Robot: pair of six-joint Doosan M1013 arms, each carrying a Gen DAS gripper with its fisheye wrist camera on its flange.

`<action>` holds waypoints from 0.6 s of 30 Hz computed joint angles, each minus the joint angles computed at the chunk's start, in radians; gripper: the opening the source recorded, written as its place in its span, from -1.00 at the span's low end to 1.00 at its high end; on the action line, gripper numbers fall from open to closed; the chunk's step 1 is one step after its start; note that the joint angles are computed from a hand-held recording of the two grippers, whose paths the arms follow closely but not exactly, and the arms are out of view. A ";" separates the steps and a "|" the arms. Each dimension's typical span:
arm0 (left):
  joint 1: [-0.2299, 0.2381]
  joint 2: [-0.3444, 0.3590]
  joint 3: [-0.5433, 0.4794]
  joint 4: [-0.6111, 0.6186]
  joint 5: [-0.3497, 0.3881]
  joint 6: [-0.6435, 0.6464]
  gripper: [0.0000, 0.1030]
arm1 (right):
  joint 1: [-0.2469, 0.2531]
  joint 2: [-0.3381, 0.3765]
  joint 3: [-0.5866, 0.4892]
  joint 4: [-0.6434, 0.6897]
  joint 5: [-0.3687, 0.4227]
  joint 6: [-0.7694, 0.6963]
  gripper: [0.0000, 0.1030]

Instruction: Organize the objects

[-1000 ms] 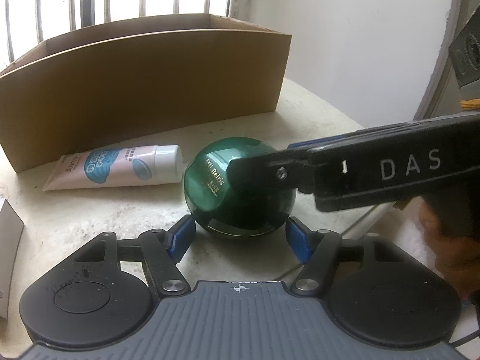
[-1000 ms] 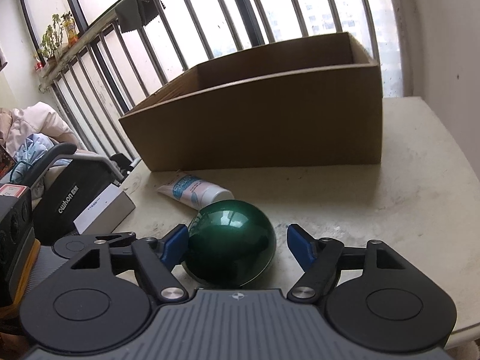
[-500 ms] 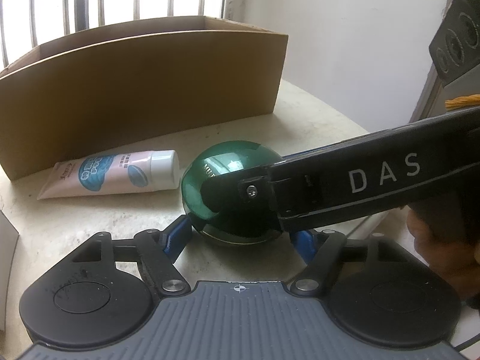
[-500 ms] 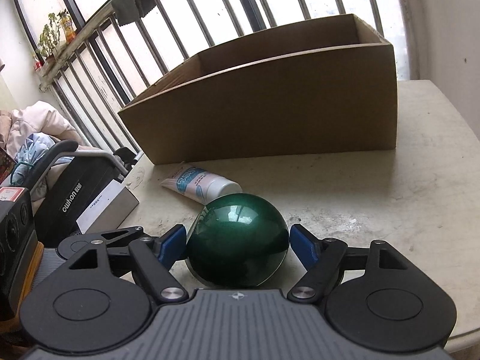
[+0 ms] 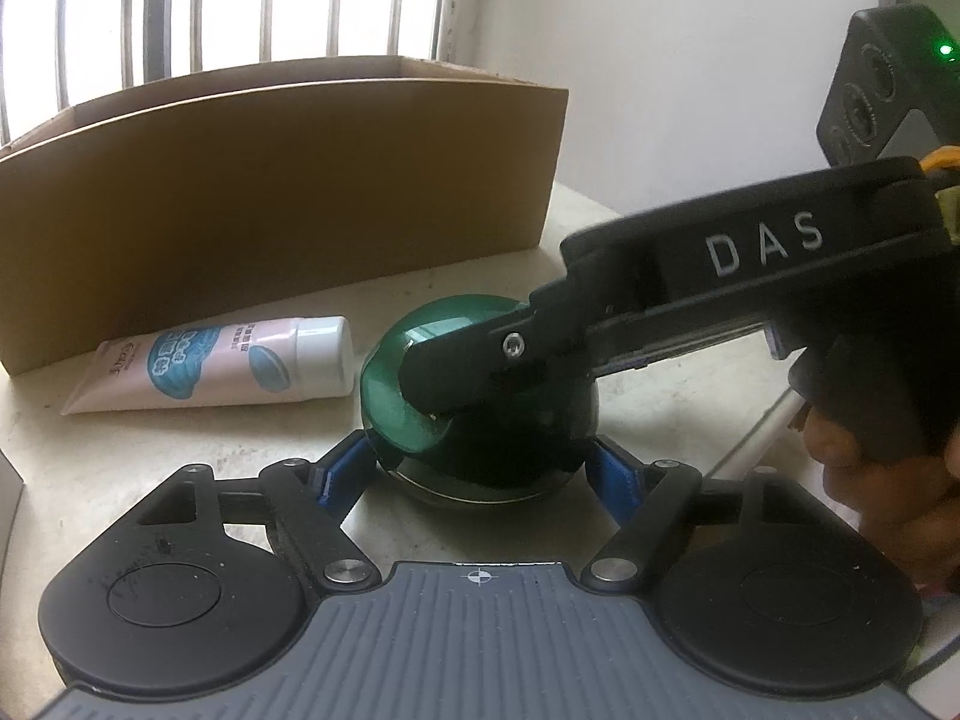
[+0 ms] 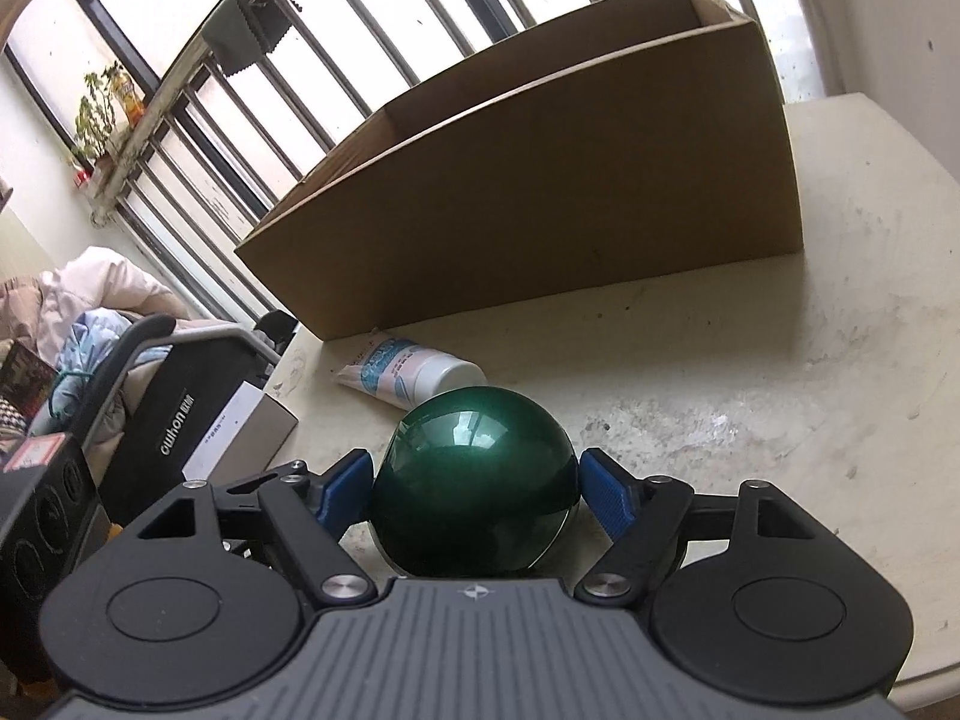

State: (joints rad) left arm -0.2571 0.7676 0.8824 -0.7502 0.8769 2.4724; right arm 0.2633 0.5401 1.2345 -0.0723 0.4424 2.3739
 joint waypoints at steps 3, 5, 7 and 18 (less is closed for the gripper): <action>-0.002 -0.006 0.020 -0.019 -0.028 0.022 0.49 | -0.003 -0.002 0.006 0.025 -0.012 -0.008 0.51; -0.005 -0.012 0.036 -0.022 -0.053 0.042 0.49 | -0.006 -0.003 0.009 0.045 -0.017 -0.015 0.51; -0.011 -0.016 0.046 -0.013 -0.077 0.050 0.49 | -0.006 -0.004 0.010 0.052 -0.016 -0.013 0.50; -0.015 -0.045 0.112 -0.029 -0.150 0.120 0.50 | 0.009 -0.007 -0.008 0.013 0.042 -0.014 0.49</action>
